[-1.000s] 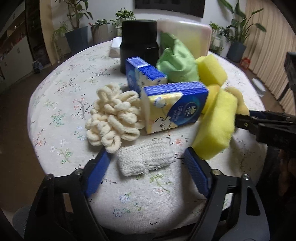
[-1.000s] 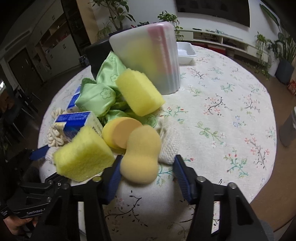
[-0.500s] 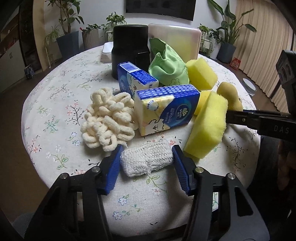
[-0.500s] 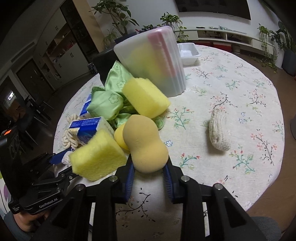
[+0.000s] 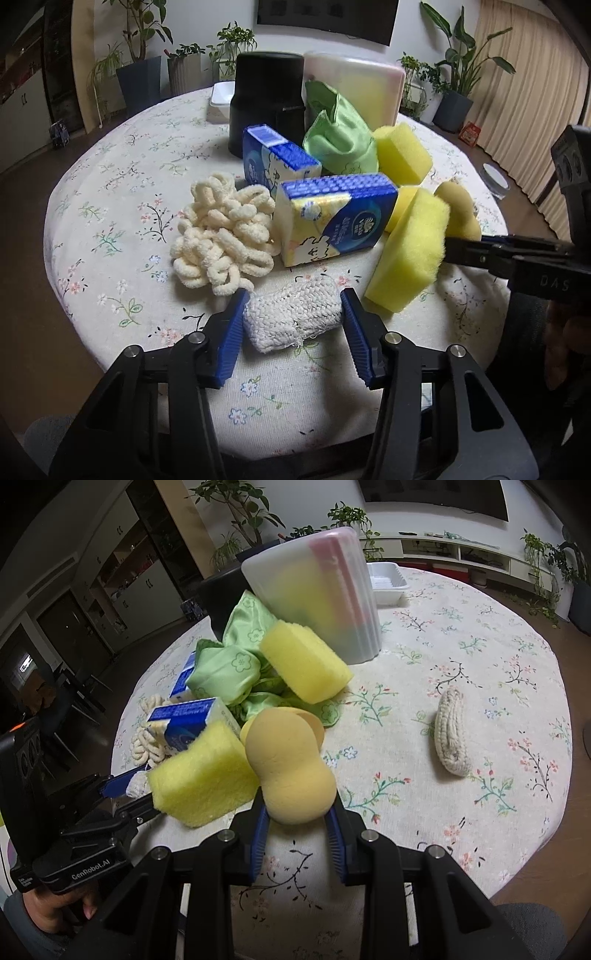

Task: Organize soft objects
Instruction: 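Grasp the white mesh pouch with left tool while right tool grasps tan sponge, then carry mesh pouch and tan sponge into the white tray and release both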

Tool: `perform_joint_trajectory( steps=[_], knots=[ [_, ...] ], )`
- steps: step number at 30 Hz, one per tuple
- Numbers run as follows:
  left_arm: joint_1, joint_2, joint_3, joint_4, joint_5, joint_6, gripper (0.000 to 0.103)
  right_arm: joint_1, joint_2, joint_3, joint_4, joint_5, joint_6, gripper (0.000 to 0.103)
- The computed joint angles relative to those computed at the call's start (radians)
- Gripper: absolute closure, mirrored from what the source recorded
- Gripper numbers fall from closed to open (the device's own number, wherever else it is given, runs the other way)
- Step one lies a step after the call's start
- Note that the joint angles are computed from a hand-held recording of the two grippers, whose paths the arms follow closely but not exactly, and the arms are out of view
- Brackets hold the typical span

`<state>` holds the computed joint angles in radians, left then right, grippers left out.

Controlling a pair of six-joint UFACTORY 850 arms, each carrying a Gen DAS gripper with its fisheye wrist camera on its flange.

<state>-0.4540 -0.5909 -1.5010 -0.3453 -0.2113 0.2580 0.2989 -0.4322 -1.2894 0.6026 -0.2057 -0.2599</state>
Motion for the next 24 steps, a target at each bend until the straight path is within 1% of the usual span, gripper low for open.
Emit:
perform_joint_trajectory(
  steps=[4,7,9,10,13,16,19,22,24],
  knots=[
    [0.003,0.022,0.017,-0.101,0.011,0.091,0.056,0.004,0.021,0.017,0.003,0.011,-0.001,0.072],
    [0.009,0.040,0.030,-0.219,0.008,0.204,0.056,0.005,0.042,0.026,0.010,0.014,-0.009,0.072],
    [0.017,0.052,0.035,-0.350,-0.003,0.324,0.056,0.005,0.055,0.028,0.002,0.015,-0.005,0.072],
    [0.020,0.058,0.036,-0.389,-0.006,0.361,0.056,0.004,0.061,0.028,0.018,0.014,-0.022,0.072],
    [0.029,0.068,0.020,-0.444,-0.016,0.417,0.056,0.001,0.079,0.021,-0.012,0.013,-0.005,0.072],
    [0.046,0.067,-0.024,-0.460,-0.023,0.441,0.056,-0.009,0.096,0.010,-0.023,0.015,-0.007,0.072],
    [0.072,0.042,-0.100,-0.472,-0.050,0.445,0.056,-0.027,0.101,-0.022,-0.059,0.014,0.007,0.072],
    [0.091,-0.008,-0.205,-0.415,-0.082,0.406,0.056,-0.052,0.077,-0.087,-0.103,-0.008,0.022,0.072],
    [0.103,-0.053,-0.296,-0.345,-0.101,0.354,0.056,-0.064,0.059,-0.135,-0.179,-0.014,0.071,0.072]
  ],
)
